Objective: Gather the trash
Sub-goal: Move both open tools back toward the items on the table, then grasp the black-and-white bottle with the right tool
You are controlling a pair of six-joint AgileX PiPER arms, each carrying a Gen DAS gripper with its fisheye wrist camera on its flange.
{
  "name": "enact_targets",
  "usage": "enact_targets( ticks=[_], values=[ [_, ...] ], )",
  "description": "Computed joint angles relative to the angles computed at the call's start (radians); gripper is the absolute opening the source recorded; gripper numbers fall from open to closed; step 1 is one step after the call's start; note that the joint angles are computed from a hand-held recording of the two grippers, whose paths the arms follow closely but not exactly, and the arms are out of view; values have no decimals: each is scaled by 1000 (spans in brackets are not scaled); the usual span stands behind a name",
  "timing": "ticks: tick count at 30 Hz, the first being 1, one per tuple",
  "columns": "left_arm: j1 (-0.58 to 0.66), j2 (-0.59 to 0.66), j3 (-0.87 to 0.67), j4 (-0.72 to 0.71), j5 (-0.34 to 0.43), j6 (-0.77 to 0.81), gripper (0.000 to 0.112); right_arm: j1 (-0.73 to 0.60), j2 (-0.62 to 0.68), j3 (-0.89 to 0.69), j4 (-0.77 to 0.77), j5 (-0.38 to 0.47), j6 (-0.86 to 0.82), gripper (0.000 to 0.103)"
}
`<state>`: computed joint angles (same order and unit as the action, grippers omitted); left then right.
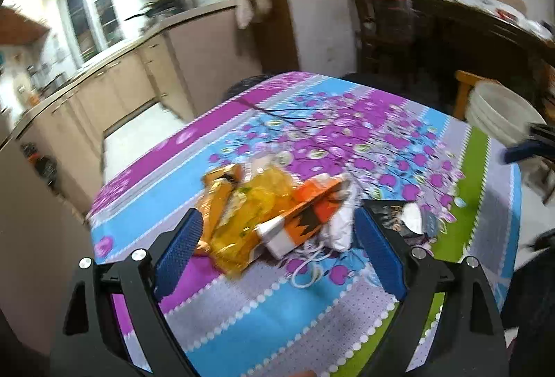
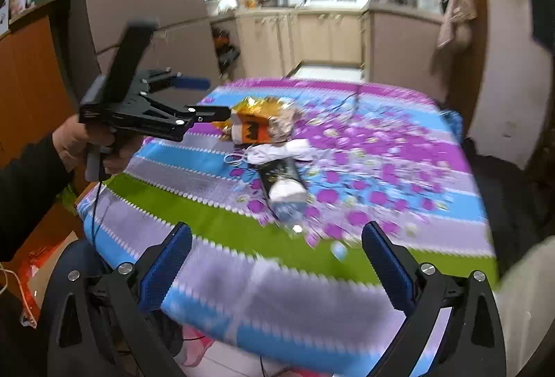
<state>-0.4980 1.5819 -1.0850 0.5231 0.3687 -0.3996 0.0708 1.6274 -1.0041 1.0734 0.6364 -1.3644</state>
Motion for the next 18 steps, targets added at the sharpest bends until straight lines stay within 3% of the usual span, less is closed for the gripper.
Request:
enact_targets(
  ticks=[6, 10, 13, 15, 18],
  values=[
    [17, 89, -77, -144, 18, 222, 45, 109, 229, -276, -243, 4, 268, 88],
    [30, 120, -87, -217, 16, 325, 37, 138, 330, -387, -350, 23, 376, 83],
    [24, 116, -66, -224, -4, 334, 37, 154, 361, -407, -402, 6, 422, 62],
    [19, 119, -64, -262, 1, 377, 26, 164, 355, -397, -408, -22, 436, 47],
    [-1, 118, -52, -232, 12, 321, 15, 161, 318, -343, -341, -66, 400, 41]
  ],
)
